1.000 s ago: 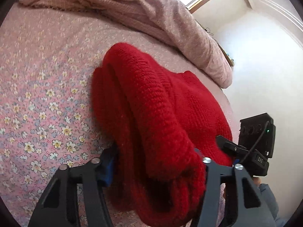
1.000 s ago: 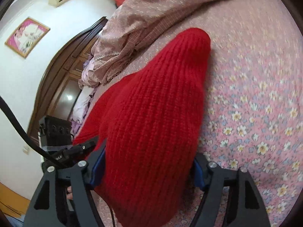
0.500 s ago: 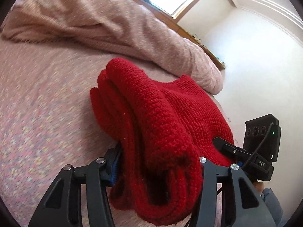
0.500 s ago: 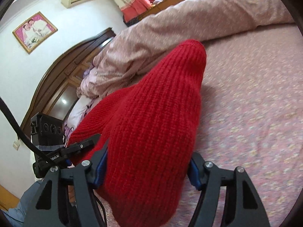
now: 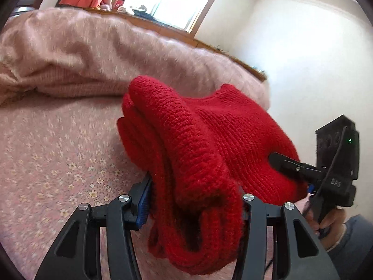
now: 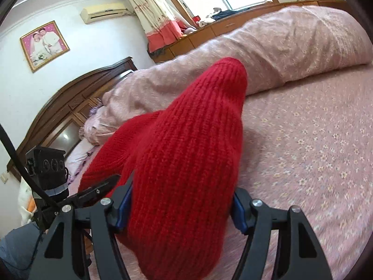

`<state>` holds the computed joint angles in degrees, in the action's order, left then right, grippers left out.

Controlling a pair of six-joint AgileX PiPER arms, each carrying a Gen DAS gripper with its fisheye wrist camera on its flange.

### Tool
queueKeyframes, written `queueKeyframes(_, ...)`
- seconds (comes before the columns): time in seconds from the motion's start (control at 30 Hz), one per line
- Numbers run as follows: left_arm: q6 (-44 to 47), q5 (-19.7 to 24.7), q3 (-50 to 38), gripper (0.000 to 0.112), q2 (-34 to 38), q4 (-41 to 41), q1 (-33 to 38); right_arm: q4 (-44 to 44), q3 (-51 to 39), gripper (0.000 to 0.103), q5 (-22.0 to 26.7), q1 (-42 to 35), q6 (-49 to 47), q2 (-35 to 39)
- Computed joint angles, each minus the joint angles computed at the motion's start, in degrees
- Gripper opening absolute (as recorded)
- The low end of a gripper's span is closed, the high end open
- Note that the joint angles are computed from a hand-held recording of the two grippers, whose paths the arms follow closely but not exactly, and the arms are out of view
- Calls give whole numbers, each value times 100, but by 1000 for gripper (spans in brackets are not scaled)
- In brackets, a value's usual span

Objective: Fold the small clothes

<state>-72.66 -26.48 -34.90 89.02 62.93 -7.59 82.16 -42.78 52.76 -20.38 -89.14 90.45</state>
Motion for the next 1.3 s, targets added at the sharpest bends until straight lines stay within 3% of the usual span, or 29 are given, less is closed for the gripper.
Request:
queueKeyframes(0.07,697,245,-76,45,496,-526,-136,-102,-128,72,-569,244,85,455)
queueKeyframes(0.1,881,86,-16,49,634,-675,-79,-90,-142,74,-701,243,-6,794)
queueKeyframes(0.17,718,-313,-2,50,718,-541,162,372,-47,76,-278,-70,-392,1166)
queueKeyframes(0.2,830,-205,11,50,684,-643,98,364,-83,76,-95,-186,-452,1270)
queueKeyframes(0.3,1330,146,23,50,605,-1193,-150,377,-19,77,-232,-162,-590,1165)
queueKeyframes(0.43,1518,201,18,52,621,-1401,-204,494,90,78,-286,-107,-623,1093)
queueKeyframes(0.67,2532,513,62,54,540,-2516,-517,837,226,81,-473,99,-737,1032)
queueKeyframes(1.3,2906,589,122,61,515,-2951,-577,857,100,85,-508,193,-625,1116)
